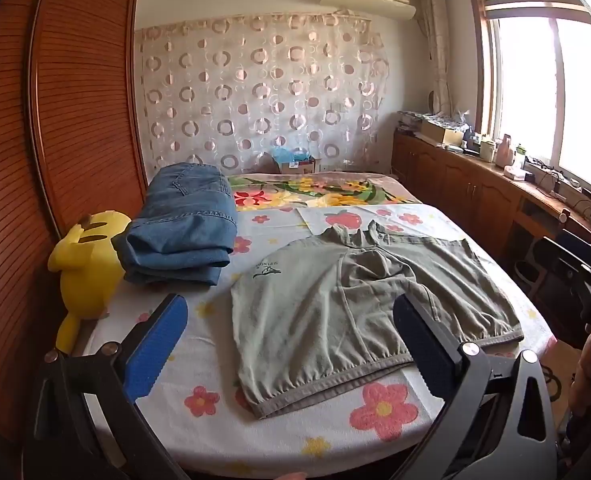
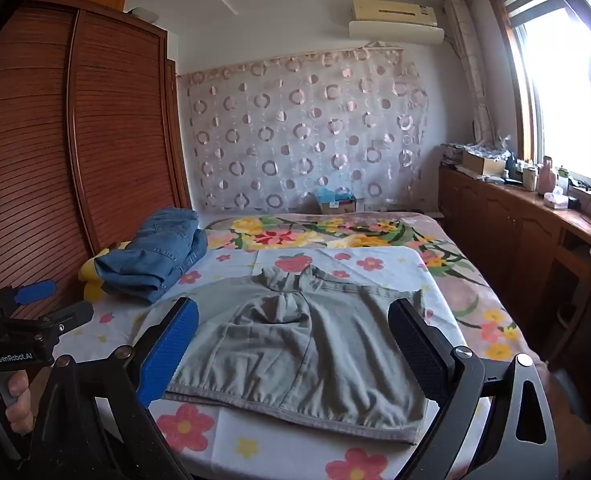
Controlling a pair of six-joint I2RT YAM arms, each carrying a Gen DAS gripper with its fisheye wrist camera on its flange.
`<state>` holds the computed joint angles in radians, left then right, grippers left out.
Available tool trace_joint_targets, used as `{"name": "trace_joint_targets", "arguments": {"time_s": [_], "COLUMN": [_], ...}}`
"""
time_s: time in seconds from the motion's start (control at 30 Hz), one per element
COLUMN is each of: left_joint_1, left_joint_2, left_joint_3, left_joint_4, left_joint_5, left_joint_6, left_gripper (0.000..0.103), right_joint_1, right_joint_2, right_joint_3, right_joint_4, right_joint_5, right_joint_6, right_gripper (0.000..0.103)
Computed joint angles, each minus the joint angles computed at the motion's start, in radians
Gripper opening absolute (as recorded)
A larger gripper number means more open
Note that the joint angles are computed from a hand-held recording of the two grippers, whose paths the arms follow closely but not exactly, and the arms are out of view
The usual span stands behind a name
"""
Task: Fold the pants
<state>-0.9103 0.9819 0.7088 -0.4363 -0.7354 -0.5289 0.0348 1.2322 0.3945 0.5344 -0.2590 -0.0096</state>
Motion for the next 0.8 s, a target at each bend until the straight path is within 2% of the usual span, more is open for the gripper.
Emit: {"name": "trace_joint_targets", "arguments": {"time_s": [0.3, 0.8], "left_joint_1": [-0.005, -0.004], "left_joint_2": [0.005, 0.013], "left_joint_3": [0.006, -0.002], "left_joint_4": [-0.010, 0.006], "left_joint_5": [-0.008, -0.009], "left_joint_6": [-0.009, -0.007], "left_gripper": [0.103, 0.103], "right_joint_1": [-0.021, 0.023], "right_joint_2": [-0.013, 0.011], "right_joint_3": [0.001, 0.010], "right_joint_4": [-0.023, -0.014], "right_joint_5": [-0.022, 0.030], "right_joint_6": [-0.005, -0.007], "right_gripper": [0.096, 0.096]}}
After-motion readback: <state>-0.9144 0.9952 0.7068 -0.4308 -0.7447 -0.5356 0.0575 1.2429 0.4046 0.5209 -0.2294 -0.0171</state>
